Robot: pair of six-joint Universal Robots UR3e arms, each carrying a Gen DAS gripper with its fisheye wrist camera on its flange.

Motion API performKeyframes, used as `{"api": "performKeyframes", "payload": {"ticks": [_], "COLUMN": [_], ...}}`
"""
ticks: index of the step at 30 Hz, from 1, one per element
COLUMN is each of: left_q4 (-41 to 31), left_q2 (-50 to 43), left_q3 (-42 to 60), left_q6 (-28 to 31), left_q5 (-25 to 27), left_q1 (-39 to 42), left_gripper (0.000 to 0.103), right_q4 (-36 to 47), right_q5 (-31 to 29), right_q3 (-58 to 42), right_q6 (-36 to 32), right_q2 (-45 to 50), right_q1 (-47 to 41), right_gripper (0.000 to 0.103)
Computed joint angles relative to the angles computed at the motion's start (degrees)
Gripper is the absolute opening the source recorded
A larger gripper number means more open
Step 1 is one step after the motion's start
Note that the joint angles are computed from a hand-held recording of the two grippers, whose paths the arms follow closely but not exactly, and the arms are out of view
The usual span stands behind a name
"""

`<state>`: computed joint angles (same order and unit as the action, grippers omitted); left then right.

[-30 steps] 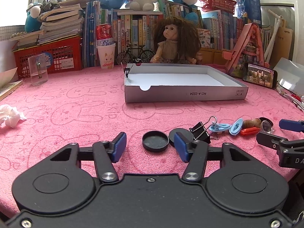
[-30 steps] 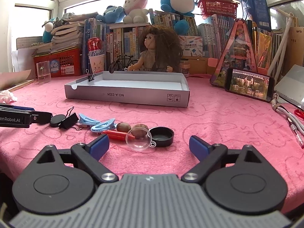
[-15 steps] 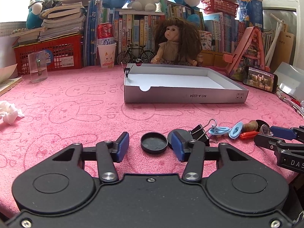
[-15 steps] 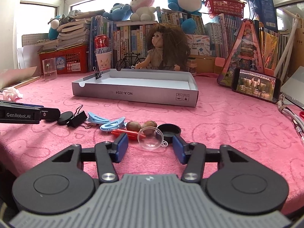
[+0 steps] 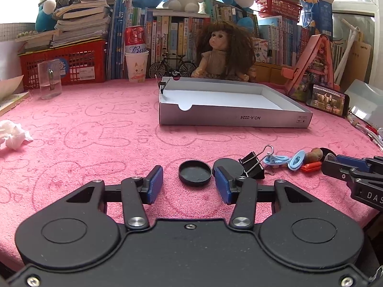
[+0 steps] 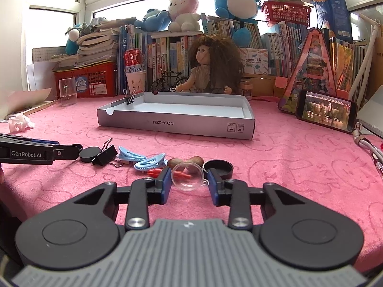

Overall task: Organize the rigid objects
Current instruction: 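Grasp a flat black lid with the left tool while the right tool grasps the clear dome, then carry the black lid and clear dome with both tools into the tray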

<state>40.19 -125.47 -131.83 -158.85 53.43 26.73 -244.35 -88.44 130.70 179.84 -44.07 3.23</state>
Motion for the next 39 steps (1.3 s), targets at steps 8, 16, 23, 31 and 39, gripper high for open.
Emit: {"api": "performKeyframes", "payload": {"ticks": [8,16,23,31,39], "left_q4": [1.69,-3.72,-7.04,-15.42,-25.27], "left_q2": [-1.54,0.97,2.47,1.18,-4.37], "left_q3": [1.23,4.21,10.34,22.63,38.6], "left_q6": [1.28,-2.9,-5.95,-8.86,-12.42], "left_q5": [1.57,1.22,2.44,5.61,9.12], "left_q1": [-1.93,-2.46,-5.29,-9.81,-12.99], "left_gripper": [0.03,0.029,0.029,0.029,0.029], "right_q4": [0.62,3.69,10.89,20.77,31.4], "right_q5": [0.54,-0.66,-0.81,0.94,3.1], "right_q3": [-0.22,-2.05,-6.42,-12.86,-22.22], "right_q6": [0.91,1.53,3.39,4.54,4.93], "right_q2": [-0.57,-2.6,-5.68,-7.77,-7.4], "right_q1": [-0.6,-0.97,-2.91,-5.55,-7.98], "right_gripper": [0.038,0.038,0.038,0.038,0.038]}}
